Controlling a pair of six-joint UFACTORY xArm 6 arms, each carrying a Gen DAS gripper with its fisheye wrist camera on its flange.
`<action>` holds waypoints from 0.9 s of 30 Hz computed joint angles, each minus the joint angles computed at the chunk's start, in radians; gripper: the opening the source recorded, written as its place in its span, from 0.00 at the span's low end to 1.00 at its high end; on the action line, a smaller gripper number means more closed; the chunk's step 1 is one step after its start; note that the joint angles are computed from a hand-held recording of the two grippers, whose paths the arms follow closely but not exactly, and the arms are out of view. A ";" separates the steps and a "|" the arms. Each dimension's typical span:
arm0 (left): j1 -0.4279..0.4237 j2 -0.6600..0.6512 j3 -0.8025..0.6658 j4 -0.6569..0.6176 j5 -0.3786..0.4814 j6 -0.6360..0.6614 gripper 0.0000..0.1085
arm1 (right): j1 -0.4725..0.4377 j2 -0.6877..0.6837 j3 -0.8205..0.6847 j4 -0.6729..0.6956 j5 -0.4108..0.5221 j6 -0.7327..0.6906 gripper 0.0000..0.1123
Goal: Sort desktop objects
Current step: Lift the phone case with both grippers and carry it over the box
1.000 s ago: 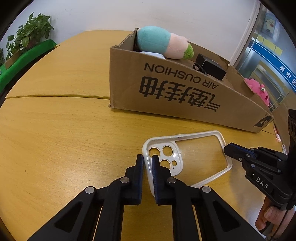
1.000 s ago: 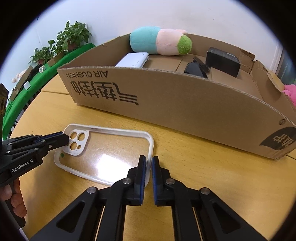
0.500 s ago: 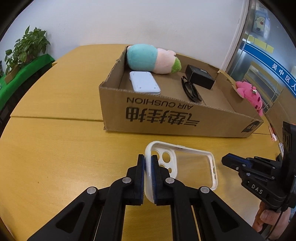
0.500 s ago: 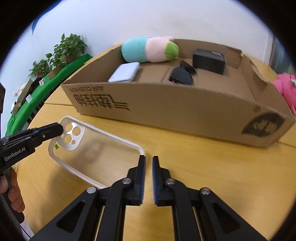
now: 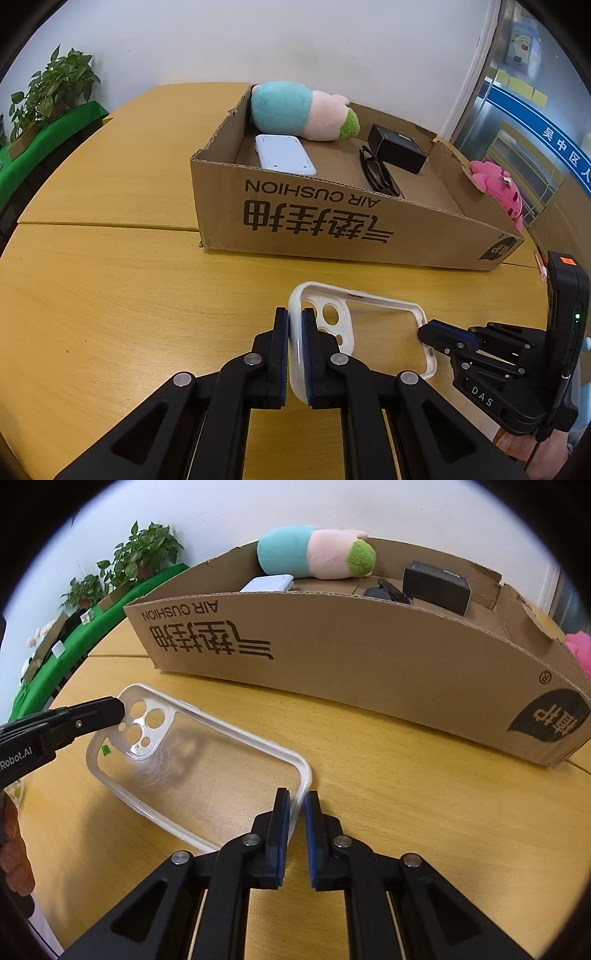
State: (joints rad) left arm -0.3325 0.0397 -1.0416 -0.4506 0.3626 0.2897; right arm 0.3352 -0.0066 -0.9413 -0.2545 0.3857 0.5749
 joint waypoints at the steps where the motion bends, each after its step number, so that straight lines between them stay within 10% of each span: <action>1: -0.001 -0.003 0.000 -0.009 0.002 0.007 0.05 | -0.002 -0.004 0.005 0.008 -0.006 -0.003 0.06; 14: -0.044 -0.016 -0.123 -0.110 -0.002 0.093 0.05 | -0.081 -0.151 0.020 -0.168 -0.043 0.111 0.06; 27: -0.108 0.437 -0.821 -0.014 0.253 -0.027 0.05 | -0.270 -0.056 -0.216 -0.108 0.050 -0.089 0.06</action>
